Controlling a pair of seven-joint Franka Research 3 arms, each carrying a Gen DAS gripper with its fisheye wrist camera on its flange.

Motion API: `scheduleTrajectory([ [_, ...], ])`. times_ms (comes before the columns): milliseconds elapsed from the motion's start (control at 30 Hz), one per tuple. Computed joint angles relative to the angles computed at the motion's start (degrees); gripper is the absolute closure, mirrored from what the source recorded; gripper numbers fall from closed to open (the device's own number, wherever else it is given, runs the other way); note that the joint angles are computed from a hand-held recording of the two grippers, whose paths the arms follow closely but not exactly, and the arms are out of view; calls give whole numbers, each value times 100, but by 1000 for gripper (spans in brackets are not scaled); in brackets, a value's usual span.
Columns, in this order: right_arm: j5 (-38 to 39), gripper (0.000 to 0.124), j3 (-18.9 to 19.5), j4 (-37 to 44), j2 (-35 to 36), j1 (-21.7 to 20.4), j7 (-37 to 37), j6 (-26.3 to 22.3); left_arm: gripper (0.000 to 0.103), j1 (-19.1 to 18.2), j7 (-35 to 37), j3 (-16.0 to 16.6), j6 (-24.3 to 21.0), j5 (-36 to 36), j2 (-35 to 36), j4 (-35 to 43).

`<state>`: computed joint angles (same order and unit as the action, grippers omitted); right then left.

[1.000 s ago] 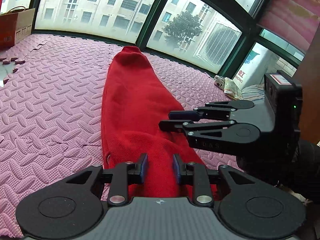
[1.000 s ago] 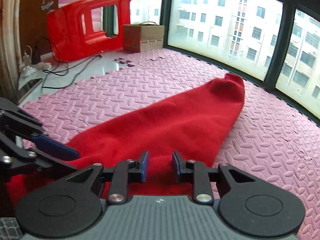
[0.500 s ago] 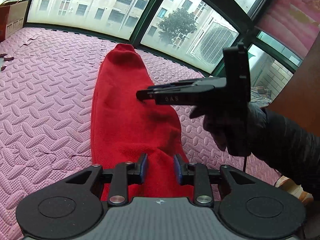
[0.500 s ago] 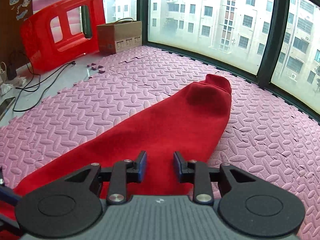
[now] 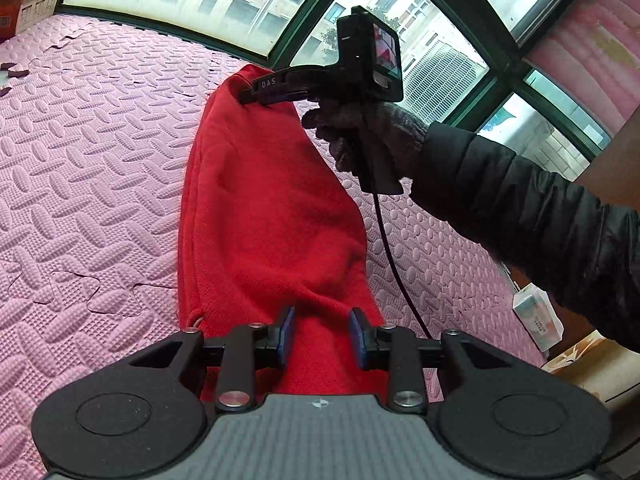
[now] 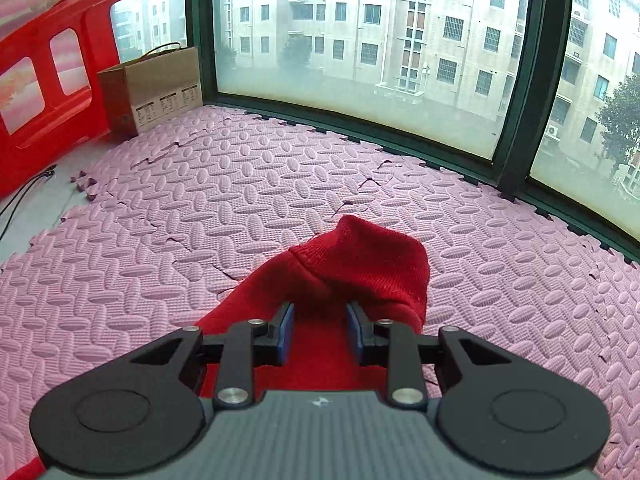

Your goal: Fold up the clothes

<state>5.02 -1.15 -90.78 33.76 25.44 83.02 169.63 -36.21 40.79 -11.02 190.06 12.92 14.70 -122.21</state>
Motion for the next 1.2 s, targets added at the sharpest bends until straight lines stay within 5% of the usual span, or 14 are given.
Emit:
scheduleTrajectory([
  [100, 137, 95, 288, 15, -11, -241, -267, -11, 70, 79, -50, -78, 21, -10, -4, -20],
  [200, 829, 75, 1206, -450, -327, -1005, -998, 439, 69, 109, -68, -105, 79, -16, -8, -44],
  [300, 1561, 71, 1939, -675, -449, -1689, -1542, 772, 65, 186, -63, -182, 118, -8, 5, -49],
  [500, 2272, 61, 1757, -155, -106, -1819, -1513, -109, 63, 406, -96, -394, 46, 48, 60, 24],
  [600, 2821, 61, 1971, 64, 168, -2000, -1844, -216, 62, 513, -145, -500, -13, 90, 78, 64],
  [667, 3266, 65, 2304, 193, 308, -2264, -2297, -302, 61, 520, -185, -514, -48, 102, 74, 78],
  [700, 3414, 76, 2370, 253, 349, -2315, -2436, -383, 61, 524, -205, -521, -66, 108, 80, 93],
  [967, 3764, 102, 1877, 545, 391, -1905, -2431, -852, 59, 456, -328, -457, -154, 160, 77, 146],
  [1200, 4590, 109, 2113, 222, -14, -2048, -3219, -664, 51, -118, -456, 123, -235, 204, -29, 167],
])
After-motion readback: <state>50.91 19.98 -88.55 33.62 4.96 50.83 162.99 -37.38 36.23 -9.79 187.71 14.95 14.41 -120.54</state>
